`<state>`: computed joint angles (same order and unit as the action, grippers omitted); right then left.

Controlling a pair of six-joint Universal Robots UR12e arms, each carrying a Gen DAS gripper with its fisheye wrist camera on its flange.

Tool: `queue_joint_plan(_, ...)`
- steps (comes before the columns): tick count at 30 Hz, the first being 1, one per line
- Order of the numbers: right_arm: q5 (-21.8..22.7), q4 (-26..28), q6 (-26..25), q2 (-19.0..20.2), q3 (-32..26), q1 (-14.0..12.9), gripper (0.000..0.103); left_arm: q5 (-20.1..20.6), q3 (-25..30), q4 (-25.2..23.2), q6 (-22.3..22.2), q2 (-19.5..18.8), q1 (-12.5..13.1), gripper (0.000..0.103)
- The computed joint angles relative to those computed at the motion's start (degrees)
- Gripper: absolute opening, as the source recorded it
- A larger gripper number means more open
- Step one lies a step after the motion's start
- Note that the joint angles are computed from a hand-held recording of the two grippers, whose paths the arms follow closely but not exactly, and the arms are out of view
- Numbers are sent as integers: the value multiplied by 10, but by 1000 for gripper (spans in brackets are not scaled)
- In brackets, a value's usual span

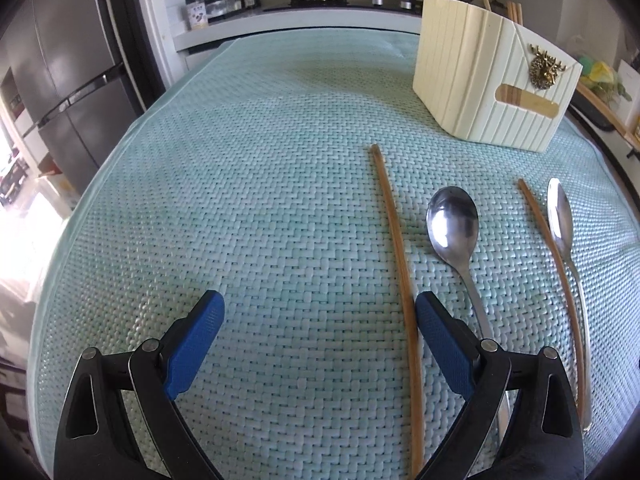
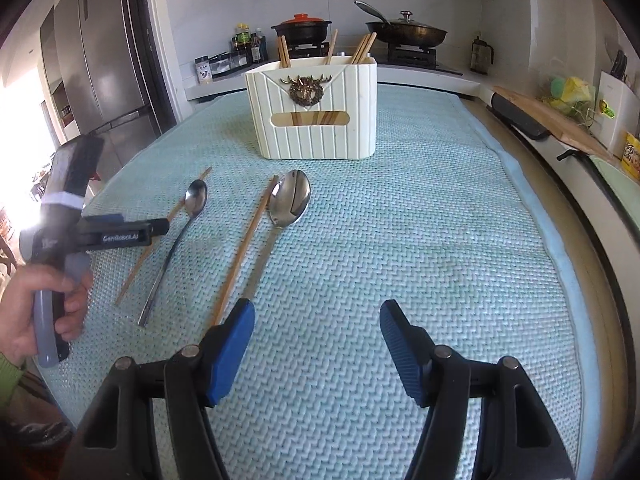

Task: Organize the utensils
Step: 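Lower the left tool toward a chopstick while the right tool lowers over a silver spoon, then grasp the wooden chopstick with the left tool while the right tool grasps the silver spoon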

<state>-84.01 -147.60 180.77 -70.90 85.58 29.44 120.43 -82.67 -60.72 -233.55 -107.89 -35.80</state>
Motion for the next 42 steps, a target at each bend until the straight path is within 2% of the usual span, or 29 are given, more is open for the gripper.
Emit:
queue_joint_plan(1,5,6,1,9,-12,1,66,-2,-3,4,-1,2,1,97)
queue_joint_plan(3,15,20,3,25,-36,2,53,-8,-11,12,-5,7,1,96)
queue_joint_plan(6,22,47,-2,51,-72,7,40,-7,-15,14,-3,9,2,96)
queue_joint_plan(11,18,114,-17,88,-126,16,29,-9,-22,21,1,14,1,96)
queue_joint_plan(14,-11,104,-46,95,-131,25,29,-8,-25,22,-3,16,0,96)
queue_joint_plan(18,-41,115,-55,93,-133,28,19,-12,-27,26,9,18,3,96)
queue_joint_plan(22,-60,124,-44,80,-117,22,19,-16,-30,27,22,21,4,96)
queue_joint_plan(25,-48,120,-44,73,-107,16,20,-27,-28,31,41,20,10,96)
queue_joint_plan(26,-47,119,-46,73,-106,15,25,-30,-25,29,48,19,13,96)
queue_joint_plan(29,-39,117,-60,80,-116,13,51,-49,-21,33,73,17,27,95)
queue_joint_plan(31,-35,119,-75,91,-130,15,52,-65,-18,40,87,14,36,95)
queue_joint_plan(35,-26,135,-95,118,-173,14,52,-92,-2,46,124,3,53,83)
queue_joint_plan(39,-17,152,-110,143,-212,13,52,-112,16,50,154,-11,65,76)
queue_joint_plan(42,-11,164,-121,152,-230,15,52,-119,31,49,175,-21,69,62)
